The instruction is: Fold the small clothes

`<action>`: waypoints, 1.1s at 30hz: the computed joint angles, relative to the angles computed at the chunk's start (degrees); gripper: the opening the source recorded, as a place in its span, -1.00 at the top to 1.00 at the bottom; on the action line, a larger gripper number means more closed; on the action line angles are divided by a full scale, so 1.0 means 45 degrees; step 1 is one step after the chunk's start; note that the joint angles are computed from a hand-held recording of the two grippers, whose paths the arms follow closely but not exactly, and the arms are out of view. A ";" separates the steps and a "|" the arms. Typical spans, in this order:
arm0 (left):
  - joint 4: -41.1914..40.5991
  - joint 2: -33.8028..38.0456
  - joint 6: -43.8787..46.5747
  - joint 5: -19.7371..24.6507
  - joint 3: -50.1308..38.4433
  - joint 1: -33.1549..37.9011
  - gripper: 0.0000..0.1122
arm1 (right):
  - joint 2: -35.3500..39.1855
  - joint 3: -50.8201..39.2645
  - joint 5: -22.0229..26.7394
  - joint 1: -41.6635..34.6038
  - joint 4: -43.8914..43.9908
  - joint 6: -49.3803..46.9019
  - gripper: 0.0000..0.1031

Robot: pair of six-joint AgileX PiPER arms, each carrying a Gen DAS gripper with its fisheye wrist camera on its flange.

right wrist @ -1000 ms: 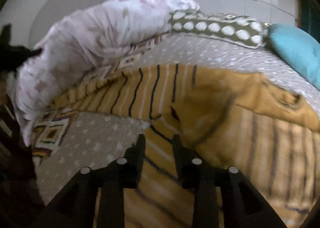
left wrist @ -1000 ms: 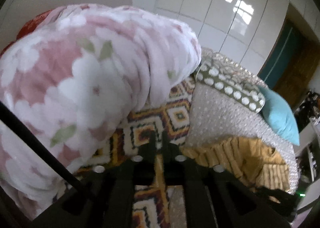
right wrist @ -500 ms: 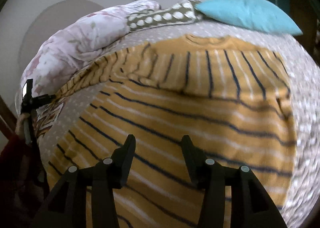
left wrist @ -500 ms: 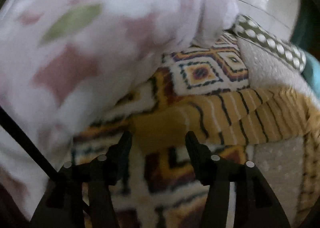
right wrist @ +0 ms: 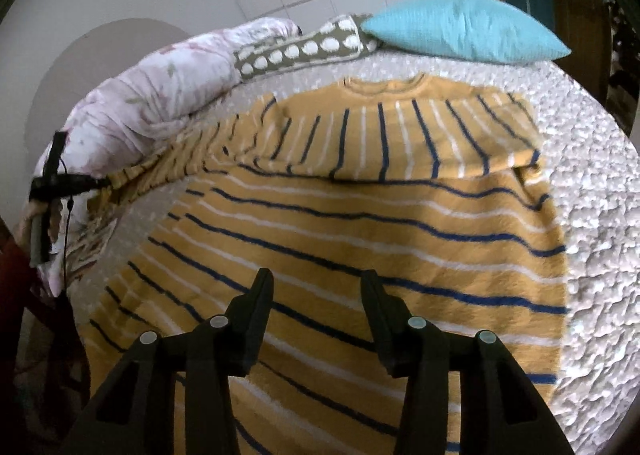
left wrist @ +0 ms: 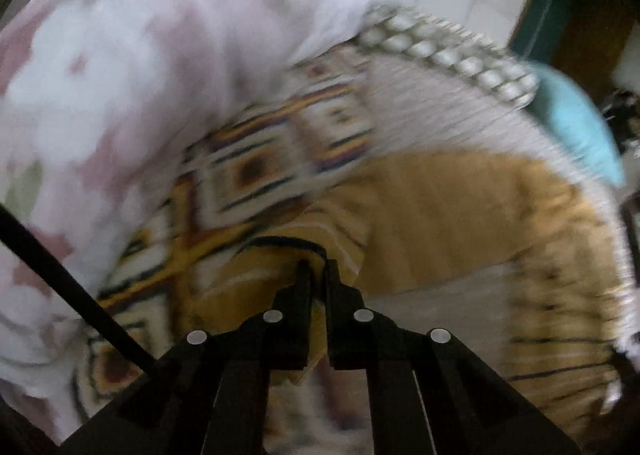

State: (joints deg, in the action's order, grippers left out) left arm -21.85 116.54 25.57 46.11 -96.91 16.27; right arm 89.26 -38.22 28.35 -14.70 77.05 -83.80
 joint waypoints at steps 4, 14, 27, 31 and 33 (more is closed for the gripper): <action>-0.1423 -0.0425 -0.0631 0.1779 -0.1783 -0.2143 0.91 | -0.0299 0.0395 0.1102 -0.1124 0.0773 -0.0962 0.04; -0.4215 -0.0132 -0.1050 0.1866 -0.3613 -0.7486 -0.36 | -0.0351 0.0080 0.2578 -0.4404 -0.0191 -0.0317 0.04; -0.4891 -0.4946 0.2203 -0.3513 0.7307 -0.4719 -0.36 | 0.1859 -0.3311 0.1758 -0.3487 -0.0555 0.1251 -0.02; -0.7247 -0.6494 0.4934 -0.4349 0.9839 -0.3346 -0.36 | 0.3275 -0.5510 0.0307 -0.2105 -0.2707 0.3942 -0.09; -0.8217 -0.6940 0.6086 -0.4810 1.0688 -0.2981 -0.37 | 0.4324 -0.6751 -0.0355 -0.1433 -0.5113 0.6488 -0.10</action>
State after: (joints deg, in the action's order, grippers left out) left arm -58.83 85.31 52.95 24.46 -48.81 2.85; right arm 108.71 -68.60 26.75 -21.14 54.04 -54.60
